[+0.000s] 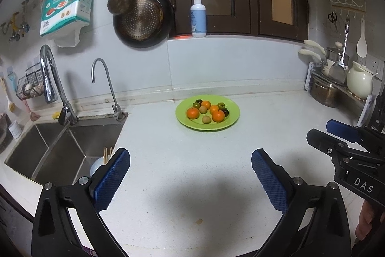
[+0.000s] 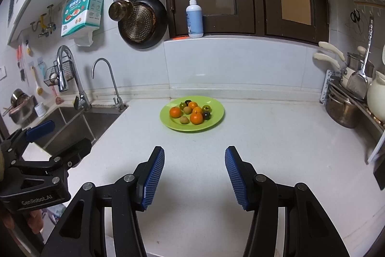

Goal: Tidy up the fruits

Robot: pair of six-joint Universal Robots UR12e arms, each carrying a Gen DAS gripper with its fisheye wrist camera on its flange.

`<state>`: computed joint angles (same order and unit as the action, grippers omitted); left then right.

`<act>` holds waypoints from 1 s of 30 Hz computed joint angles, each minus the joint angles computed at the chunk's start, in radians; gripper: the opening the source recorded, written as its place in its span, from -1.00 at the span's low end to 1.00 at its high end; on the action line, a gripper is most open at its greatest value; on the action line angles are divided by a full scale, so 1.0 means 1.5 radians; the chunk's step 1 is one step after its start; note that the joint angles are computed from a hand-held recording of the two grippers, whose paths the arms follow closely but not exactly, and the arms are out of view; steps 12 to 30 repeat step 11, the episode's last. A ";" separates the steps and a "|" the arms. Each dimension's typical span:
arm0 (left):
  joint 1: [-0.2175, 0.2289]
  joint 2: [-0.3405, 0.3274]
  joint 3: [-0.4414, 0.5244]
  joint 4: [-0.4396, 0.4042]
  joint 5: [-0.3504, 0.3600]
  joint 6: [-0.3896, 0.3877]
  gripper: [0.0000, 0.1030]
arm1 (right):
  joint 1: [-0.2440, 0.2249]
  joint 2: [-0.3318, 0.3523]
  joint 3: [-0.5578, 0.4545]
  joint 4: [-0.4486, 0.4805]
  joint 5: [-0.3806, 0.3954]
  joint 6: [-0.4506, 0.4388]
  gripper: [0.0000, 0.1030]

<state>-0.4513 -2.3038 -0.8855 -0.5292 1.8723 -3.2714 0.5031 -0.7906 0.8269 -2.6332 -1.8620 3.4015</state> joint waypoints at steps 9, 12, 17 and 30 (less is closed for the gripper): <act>-0.003 -0.001 0.000 0.004 0.009 0.000 1.00 | 0.000 -0.001 0.004 0.001 0.001 0.002 0.04; -0.003 -0.002 0.001 0.003 0.011 -0.002 1.00 | 0.000 -0.001 0.003 0.002 0.000 0.003 0.04; -0.003 -0.002 0.001 0.003 0.011 -0.002 1.00 | 0.000 -0.001 0.003 0.002 0.000 0.003 0.04; -0.003 -0.002 0.001 0.003 0.011 -0.002 1.00 | 0.000 -0.001 0.003 0.002 0.000 0.003 0.04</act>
